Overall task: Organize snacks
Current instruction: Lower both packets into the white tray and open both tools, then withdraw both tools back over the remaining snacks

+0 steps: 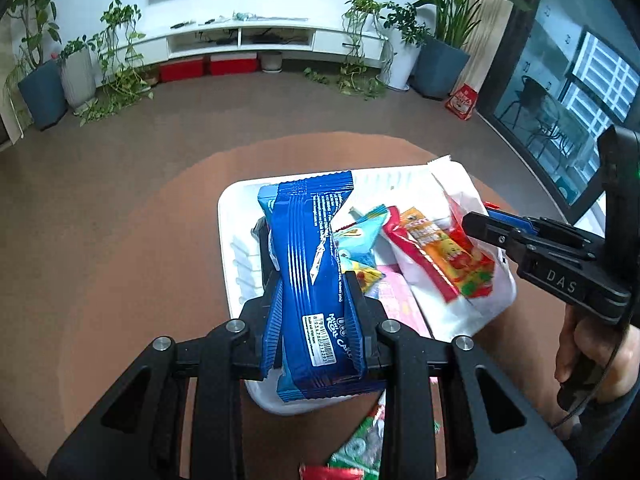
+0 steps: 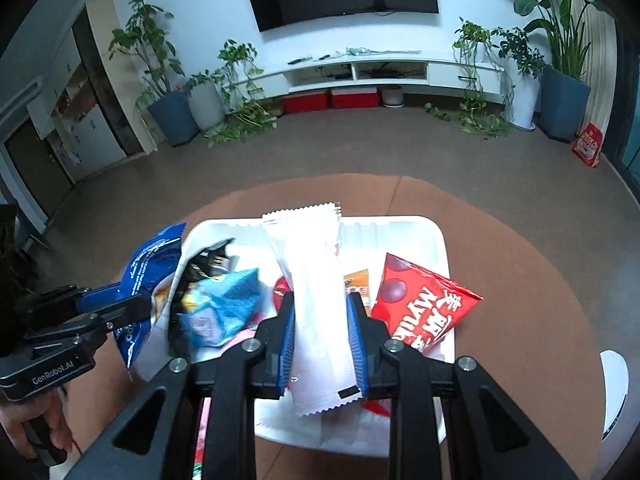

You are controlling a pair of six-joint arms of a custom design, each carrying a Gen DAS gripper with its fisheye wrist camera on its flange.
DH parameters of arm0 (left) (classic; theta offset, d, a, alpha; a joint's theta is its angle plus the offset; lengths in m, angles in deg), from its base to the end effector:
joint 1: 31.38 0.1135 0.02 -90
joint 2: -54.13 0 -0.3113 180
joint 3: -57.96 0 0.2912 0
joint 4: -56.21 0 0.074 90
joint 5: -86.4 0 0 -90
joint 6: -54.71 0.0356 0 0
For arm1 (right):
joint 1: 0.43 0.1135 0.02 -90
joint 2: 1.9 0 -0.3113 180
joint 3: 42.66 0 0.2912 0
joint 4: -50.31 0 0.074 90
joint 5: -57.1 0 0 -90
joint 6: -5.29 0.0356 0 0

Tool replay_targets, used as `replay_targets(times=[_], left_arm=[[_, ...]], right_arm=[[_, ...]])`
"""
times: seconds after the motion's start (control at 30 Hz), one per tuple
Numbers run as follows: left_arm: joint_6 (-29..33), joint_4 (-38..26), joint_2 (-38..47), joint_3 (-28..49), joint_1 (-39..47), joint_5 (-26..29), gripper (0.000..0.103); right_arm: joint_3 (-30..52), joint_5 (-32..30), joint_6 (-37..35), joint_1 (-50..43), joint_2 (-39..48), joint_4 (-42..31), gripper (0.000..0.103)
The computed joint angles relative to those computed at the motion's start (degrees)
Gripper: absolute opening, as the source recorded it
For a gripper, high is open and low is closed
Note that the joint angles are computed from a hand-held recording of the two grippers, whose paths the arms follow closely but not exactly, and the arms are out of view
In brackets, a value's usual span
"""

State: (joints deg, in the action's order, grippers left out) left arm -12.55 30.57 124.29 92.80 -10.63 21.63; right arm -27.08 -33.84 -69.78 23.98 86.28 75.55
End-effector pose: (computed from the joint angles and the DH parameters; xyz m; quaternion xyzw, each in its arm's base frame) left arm 0.1957 0.0579 0.1451 0.0712 0.9436 -0.1057 0.3056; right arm 0.1559 0.0714 0.0661 -0.0799 0.9281 0.1296 0.3398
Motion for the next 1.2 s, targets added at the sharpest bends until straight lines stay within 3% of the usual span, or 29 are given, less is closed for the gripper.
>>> replay_targets(times=[0.17,0.5,0.77,0.8,0.87,1.07,1.13,1.2], left_arm=[[-2.18,8.47,7.46,-0.85,-2.31,-0.94,0.027],[-6.16,17.32,13.84,-1.37,-6.52,-4.37,0.027],[-7.39,18.45,13.87,-1.78,-7.73,-5.97,0.029],[-7.73,18.55,13.73,-1.89,-7.86,-6.15,0.031],[-8.54,18.58,12.87,-2.25,-8.63,-5.96,0.055],[-7.91,18.12,10.96,-3.31,-8.57,-4.69,0.071],[-7.63,16.82,8.66,-3.82,-8.14,-3.79,0.075],[-6.98,14.85,6.18,-4.05,-7.43,-2.95,0.086]], right_arm=[[0.73,1.49,0.52,0.46,8.64,7.2,0.027],[1.9,7.03,1.71,6.05,15.03,9.82,0.033],[2.13,7.44,1.73,6.37,16.99,11.24,0.037],[2.02,7.69,1.87,6.6,16.83,11.25,0.038],[1.69,7.73,2.03,6.68,16.02,10.98,0.043],[0.96,8.93,2.85,7.81,13.83,9.91,0.051],[0.55,8.36,3.18,7.81,11.75,8.79,0.062],[-0.02,9.18,4.03,8.89,9.84,7.96,0.069]])
